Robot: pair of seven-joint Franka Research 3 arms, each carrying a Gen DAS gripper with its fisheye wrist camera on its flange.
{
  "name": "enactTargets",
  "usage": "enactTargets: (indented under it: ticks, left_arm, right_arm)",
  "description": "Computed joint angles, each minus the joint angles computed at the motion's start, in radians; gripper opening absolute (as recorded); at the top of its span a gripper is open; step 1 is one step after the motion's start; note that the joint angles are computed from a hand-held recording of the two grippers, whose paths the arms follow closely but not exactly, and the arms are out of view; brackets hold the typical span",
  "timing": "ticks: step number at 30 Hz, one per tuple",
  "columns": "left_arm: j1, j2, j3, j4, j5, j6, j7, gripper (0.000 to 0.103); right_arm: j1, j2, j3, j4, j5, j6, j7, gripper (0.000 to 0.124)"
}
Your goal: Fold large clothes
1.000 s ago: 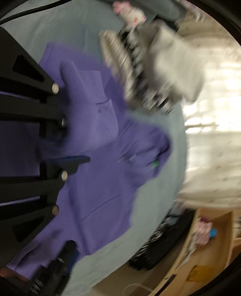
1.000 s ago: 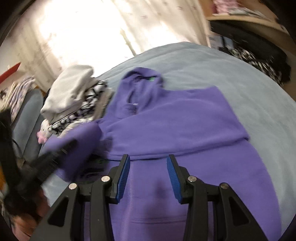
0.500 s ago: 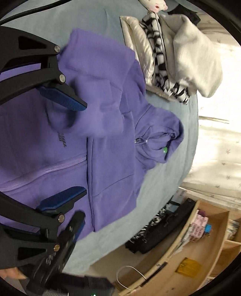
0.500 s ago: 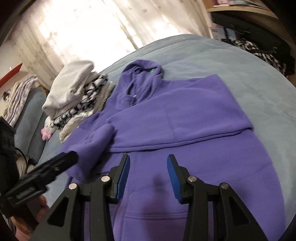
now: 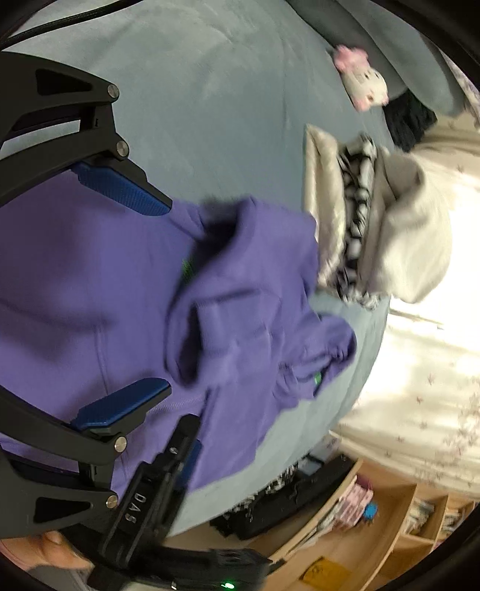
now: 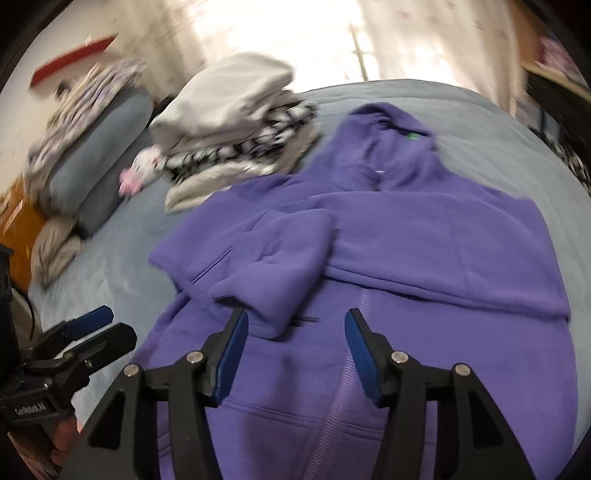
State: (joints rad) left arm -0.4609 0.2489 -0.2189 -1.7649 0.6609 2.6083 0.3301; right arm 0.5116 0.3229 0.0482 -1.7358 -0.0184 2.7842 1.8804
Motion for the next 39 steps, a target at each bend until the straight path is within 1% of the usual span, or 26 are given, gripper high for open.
enactTargets:
  ticks: [2, 4, 6, 8, 10, 12, 13, 14, 16, 18, 21, 23, 24, 25, 26, 27, 28, 29, 30, 31, 33, 36, 38, 39]
  left_arm:
    - [0.002, -0.021, 0.005, -0.034, 0.005, -0.011, -0.020, 0.088]
    - [0.011, -0.038, 0.005, -0.063, 0.004, -0.010, -0.040, 0.088]
    - [0.020, -0.048, 0.002, -0.084, 0.000, -0.004, -0.054, 0.088]
    - [0.027, -0.054, 0.000, -0.096, 0.000, -0.003, -0.066, 0.088]
    - [0.032, -0.055, -0.003, -0.099, -0.001, -0.007, -0.067, 0.088]
    - [0.035, -0.055, -0.005, -0.101, 0.003, -0.013, -0.067, 0.088]
    - [0.035, -0.057, -0.005, -0.101, 0.005, -0.015, -0.069, 0.088]
    - [0.036, -0.056, -0.006, -0.101, 0.005, -0.016, -0.070, 0.088]
    - [0.038, -0.055, -0.007, -0.102, 0.005, -0.012, -0.073, 0.088]
    - [0.039, -0.053, -0.007, -0.100, 0.005, -0.009, -0.074, 0.088]
    - [0.038, -0.052, -0.007, -0.101, 0.011, -0.005, -0.079, 0.088]
    - [0.037, -0.051, -0.006, -0.100, 0.013, -0.005, -0.081, 0.088]
    - [0.037, -0.051, -0.006, -0.102, 0.014, -0.003, -0.082, 0.088]
    - [0.038, -0.051, -0.007, -0.102, 0.014, -0.002, -0.082, 0.088]
    - [0.039, -0.050, -0.007, -0.103, 0.011, 0.000, -0.080, 0.088]
    - [0.039, -0.047, -0.008, -0.103, 0.007, 0.001, -0.078, 0.088]
    - [0.040, -0.044, -0.008, -0.099, 0.002, -0.001, -0.073, 0.088]
    - [0.041, -0.038, -0.010, -0.093, -0.006, -0.007, -0.062, 0.088]
    - [0.041, -0.032, -0.011, -0.087, -0.015, -0.010, -0.051, 0.088]
    - [0.043, -0.026, -0.011, -0.080, -0.023, -0.012, -0.036, 0.088]
    - [0.049, -0.010, -0.010, -0.055, -0.041, -0.018, 0.006, 0.088]
    - [0.063, 0.030, -0.003, 0.004, -0.076, -0.020, 0.077, 0.088]
    - [0.076, 0.073, 0.003, 0.064, -0.111, -0.025, 0.130, 0.088]
    - [0.085, 0.108, 0.003, 0.114, -0.141, -0.042, 0.165, 0.088]
  right_arm:
    - [0.022, 0.036, -0.008, 0.058, -0.045, -0.042, -0.014, 0.055]
    - [0.055, 0.081, -0.031, 0.128, -0.113, -0.095, -0.016, 0.055]
    - [0.084, 0.134, -0.050, 0.207, -0.174, -0.166, -0.023, 0.055]
    - [0.128, 0.200, -0.088, 0.304, -0.256, -0.254, -0.001, 0.055]
    - [0.152, 0.264, -0.104, 0.396, -0.311, -0.328, -0.009, 0.055]
    - [0.165, 0.307, -0.116, 0.456, -0.351, -0.368, -0.021, 0.054]
    - [0.178, 0.333, -0.127, 0.497, -0.379, -0.392, -0.029, 0.051]
    - [0.182, 0.346, -0.131, 0.519, -0.394, -0.402, -0.037, 0.034]
    - [0.190, 0.369, -0.144, 0.577, -0.418, -0.424, -0.043, 0.012]
    - [0.179, 0.361, -0.146, 0.594, -0.415, -0.390, -0.024, 0.011]
    - [0.152, 0.281, -0.167, 0.524, -0.409, -0.242, 0.085, 0.009]
    - [0.127, 0.208, -0.192, 0.441, -0.398, -0.133, 0.209, 0.010]
    - [0.114, 0.177, -0.206, 0.399, -0.392, -0.096, 0.273, 0.010]
    - [0.106, 0.149, -0.223, 0.358, -0.394, -0.077, 0.341, 0.010]
    - [0.091, 0.135, -0.224, 0.333, -0.388, -0.076, 0.377, 0.015]
    - [0.053, 0.121, -0.198, 0.303, -0.344, -0.097, 0.377, 0.022]
    - [0.009, 0.119, -0.158, 0.291, -0.282, -0.148, 0.342, 0.041]
    - [-0.025, 0.123, -0.128, 0.287, -0.229, -0.198, 0.311, 0.054]
    - [-0.060, 0.123, -0.099, 0.268, -0.172, -0.240, 0.278, 0.054]
    - [-0.078, 0.119, -0.084, 0.247, -0.141, -0.259, 0.256, 0.053]
    - [-0.105, 0.094, -0.067, 0.180, -0.097, -0.272, 0.221, 0.053]
    - [-0.157, 0.048, -0.033, 0.083, 0.005, -0.204, 0.155, 0.053]
    - [-0.184, 0.041, -0.018, 0.068, 0.075, -0.170, 0.117, 0.054]
    - [-0.194, 0.035, -0.015, 0.062, 0.105, -0.156, 0.105, 0.054]
